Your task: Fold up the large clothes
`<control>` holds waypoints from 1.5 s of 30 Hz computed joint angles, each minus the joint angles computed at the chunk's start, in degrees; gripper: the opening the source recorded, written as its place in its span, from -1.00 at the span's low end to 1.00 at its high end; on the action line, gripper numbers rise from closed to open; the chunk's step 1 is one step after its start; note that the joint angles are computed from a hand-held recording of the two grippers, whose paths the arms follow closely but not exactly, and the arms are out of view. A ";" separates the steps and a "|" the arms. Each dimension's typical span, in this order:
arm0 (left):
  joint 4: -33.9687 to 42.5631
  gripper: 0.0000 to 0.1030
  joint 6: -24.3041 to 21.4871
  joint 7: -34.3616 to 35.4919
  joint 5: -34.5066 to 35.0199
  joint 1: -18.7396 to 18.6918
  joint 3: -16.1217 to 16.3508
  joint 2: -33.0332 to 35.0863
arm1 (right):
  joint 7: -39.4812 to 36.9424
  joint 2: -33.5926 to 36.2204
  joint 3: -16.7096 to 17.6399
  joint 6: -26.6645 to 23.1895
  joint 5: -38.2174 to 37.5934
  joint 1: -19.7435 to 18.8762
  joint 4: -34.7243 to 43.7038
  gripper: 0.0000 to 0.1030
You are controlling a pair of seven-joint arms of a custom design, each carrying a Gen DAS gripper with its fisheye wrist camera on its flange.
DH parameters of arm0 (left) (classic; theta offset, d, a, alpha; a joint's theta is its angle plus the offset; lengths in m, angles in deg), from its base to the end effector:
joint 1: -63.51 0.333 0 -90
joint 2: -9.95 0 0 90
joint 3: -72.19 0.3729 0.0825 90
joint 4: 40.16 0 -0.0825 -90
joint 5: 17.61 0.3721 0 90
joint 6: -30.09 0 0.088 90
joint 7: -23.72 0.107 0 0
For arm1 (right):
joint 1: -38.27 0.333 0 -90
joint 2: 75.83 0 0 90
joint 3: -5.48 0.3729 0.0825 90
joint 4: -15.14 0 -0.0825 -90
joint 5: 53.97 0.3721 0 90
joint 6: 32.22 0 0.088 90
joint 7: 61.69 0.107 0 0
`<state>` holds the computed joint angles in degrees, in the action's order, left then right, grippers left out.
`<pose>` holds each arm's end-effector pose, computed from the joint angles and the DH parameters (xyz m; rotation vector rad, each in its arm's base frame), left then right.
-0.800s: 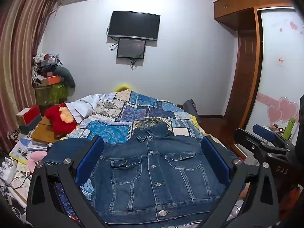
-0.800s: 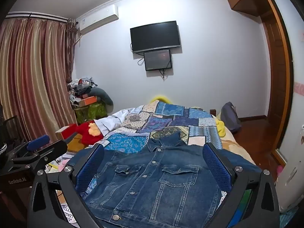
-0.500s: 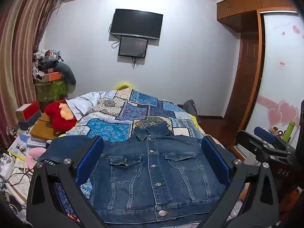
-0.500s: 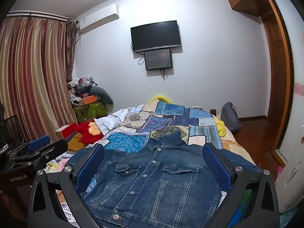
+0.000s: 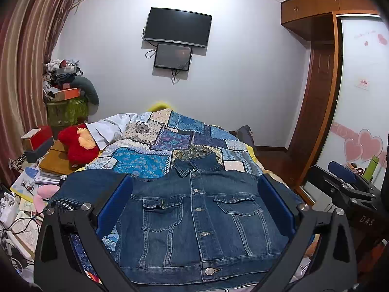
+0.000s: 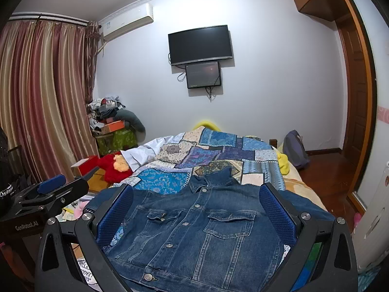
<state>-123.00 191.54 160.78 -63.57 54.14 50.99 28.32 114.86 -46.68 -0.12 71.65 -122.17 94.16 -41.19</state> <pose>0.6493 -0.2809 0.6860 -1.0520 2.0950 -1.5483 0.5055 0.5306 0.7129 -1.0616 1.7908 -1.2302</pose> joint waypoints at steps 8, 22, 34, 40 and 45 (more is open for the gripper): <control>-0.30 1.00 0.20 0.89 -0.78 0.27 -0.32 -0.02 | -0.43 0.27 -0.12 -0.07 0.31 -0.03 0.50 1.00; -0.14 1.00 -0.11 0.82 -0.59 0.05 -0.33 0.14 | -0.19 -0.36 0.07 0.15 0.20 -0.24 -0.48 1.00; -0.63 1.00 -0.70 1.20 -1.38 0.10 -0.17 -0.40 | 0.25 -0.89 0.55 0.10 -0.09 -0.45 -1.56 1.00; -0.42 1.00 -0.67 0.91 -1.11 -0.14 0.05 -0.27 | 0.19 -0.86 0.67 0.11 -0.09 -0.56 -1.44 1.00; -0.34 1.00 -0.88 0.75 -0.97 -0.10 0.08 -0.26 | 0.05 -0.91 0.70 0.16 -0.04 -0.66 -1.41 1.00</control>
